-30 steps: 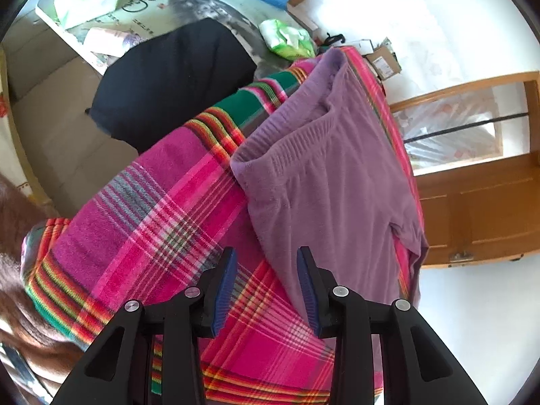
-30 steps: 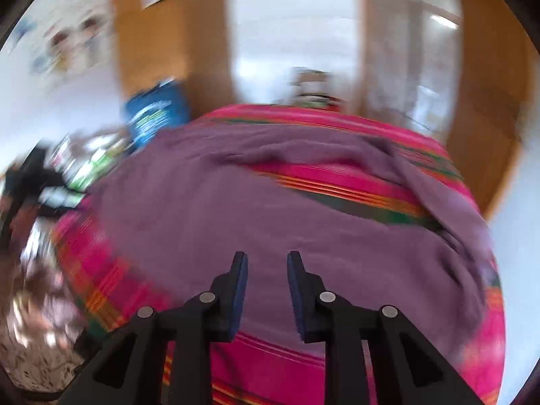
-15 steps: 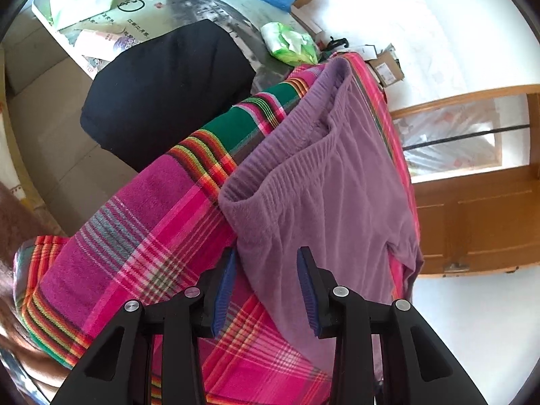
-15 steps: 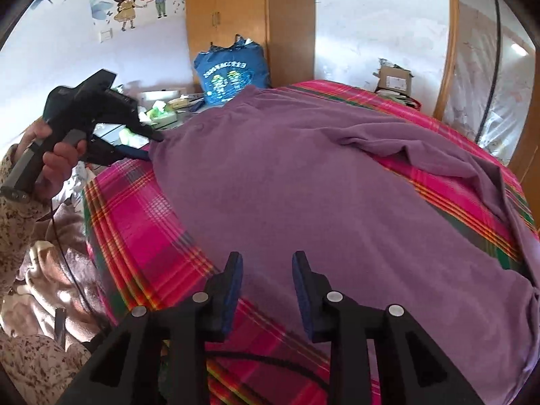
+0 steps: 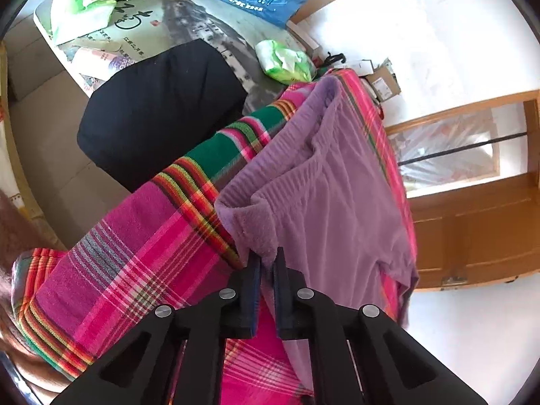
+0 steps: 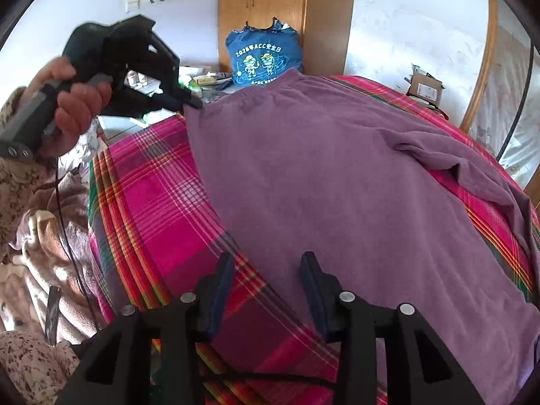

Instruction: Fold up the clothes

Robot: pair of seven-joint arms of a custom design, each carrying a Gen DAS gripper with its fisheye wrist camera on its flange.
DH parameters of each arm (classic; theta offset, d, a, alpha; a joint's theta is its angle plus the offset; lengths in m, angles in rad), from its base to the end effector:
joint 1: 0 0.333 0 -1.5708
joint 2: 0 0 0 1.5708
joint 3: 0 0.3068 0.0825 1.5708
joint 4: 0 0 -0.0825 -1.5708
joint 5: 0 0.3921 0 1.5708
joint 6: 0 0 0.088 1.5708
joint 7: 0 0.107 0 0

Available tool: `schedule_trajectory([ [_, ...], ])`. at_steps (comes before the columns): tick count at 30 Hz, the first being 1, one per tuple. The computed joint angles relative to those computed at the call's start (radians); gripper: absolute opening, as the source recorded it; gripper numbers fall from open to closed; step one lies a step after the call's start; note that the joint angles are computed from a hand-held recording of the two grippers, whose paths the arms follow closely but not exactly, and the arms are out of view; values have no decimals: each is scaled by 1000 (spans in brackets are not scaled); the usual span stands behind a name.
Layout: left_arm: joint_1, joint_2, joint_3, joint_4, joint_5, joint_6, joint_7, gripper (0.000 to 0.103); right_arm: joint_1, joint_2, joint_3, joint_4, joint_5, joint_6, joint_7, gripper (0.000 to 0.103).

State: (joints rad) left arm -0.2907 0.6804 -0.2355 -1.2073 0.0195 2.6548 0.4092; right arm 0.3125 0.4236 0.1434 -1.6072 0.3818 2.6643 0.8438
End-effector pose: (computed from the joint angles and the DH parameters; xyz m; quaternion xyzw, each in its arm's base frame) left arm 0.7126 -0.3444 0.4692 0.8433 -0.3751 0.3777 0.0731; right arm 0.6598 0.2941 0.4446 -0.8813 0.3235 -0.1451 0.3125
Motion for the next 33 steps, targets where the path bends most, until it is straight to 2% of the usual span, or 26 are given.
schedule_trajectory([
  [7,10,-13,-7,-4,-11,32,-7,7,33,3,-17,-12,-54,60,24,43],
  [14,12,-22,-11,1,-13,23,12,7,94,0,-77,-40,-197,146,134,43],
  [16,11,-27,-6,-10,-11,22,8,7,130,-3,-123,-49,-264,166,211,36],
  [17,9,-28,-3,-12,-6,15,10,7,150,-3,-148,-50,-301,173,258,23],
  [18,7,-28,-1,-13,0,8,12,7,143,-4,-143,-49,-309,173,270,13],
  [23,21,-17,-26,-20,-20,-6,65,7,123,-12,-125,-55,-345,158,303,5],
  [27,48,-23,-59,-68,-70,34,97,27,112,-22,-112,-69,-353,169,305,3],
  [33,70,-42,-72,-152,-136,123,71,32,118,-28,-114,-87,-373,195,311,3],
])
